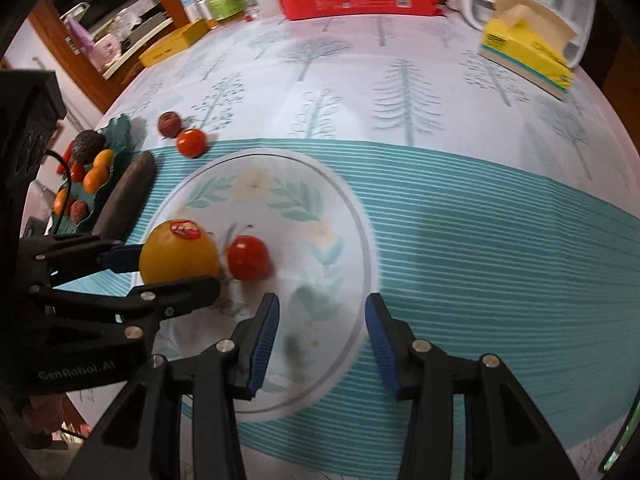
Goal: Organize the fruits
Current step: 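Grasp the large stickered orange with the left tool while the right tool grasps a cherry tomato, then carry the large orange and tomato to the green plate and open both tools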
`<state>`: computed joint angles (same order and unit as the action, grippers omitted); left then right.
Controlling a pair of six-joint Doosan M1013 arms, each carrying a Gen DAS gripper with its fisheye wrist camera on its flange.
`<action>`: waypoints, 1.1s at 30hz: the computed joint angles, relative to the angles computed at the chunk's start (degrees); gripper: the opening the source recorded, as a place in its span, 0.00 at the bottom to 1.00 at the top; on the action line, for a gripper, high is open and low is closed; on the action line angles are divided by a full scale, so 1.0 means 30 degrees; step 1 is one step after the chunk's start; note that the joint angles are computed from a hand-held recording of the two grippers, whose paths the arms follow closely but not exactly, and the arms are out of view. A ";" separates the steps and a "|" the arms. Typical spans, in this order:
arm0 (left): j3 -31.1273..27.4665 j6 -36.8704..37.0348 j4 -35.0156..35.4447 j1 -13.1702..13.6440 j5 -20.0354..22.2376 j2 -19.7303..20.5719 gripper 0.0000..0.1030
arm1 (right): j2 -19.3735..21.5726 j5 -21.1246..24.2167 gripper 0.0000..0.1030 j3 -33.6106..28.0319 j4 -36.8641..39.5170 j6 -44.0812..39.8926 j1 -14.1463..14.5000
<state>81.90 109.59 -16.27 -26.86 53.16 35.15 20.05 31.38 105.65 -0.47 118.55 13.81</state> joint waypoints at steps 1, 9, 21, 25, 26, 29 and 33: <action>0.0023 -0.0101 0.0019 0.0066 0.0000 -0.0021 0.47 | 0.0089 -0.0050 0.45 -0.0089 0.0352 -0.0475 -0.0001; 0.0014 -0.0526 -0.0060 0.0664 0.0167 -0.0134 0.47 | 0.0630 -0.0281 0.45 -0.0725 0.1519 -0.2567 0.0176; 0.0629 0.0454 -0.0400 0.0886 -0.0331 -0.0911 0.47 | 0.0854 -0.0004 0.24 -0.1126 -0.0294 -0.1443 0.0691; 0.0992 0.1223 -0.0511 0.1002 -0.0560 -0.1346 0.47 | 0.0617 -0.0024 0.24 -0.0993 -0.0319 -0.1029 0.0954; 0.1057 0.1377 -0.0533 0.1034 -0.0627 -0.1431 0.47 | 0.0564 -0.0009 0.24 -0.0981 -0.0361 -0.0852 0.1041; 0.1263 0.1976 -0.0687 0.1227 -0.0899 -0.1758 0.47 | 0.0440 0.0155 0.24 -0.1053 -0.0795 -0.0130 0.1368; 0.1534 0.2760 -0.0535 0.1713 -0.1424 -0.2328 0.47 | 0.0273 0.0547 0.24 -0.1426 -0.2072 0.1350 0.1989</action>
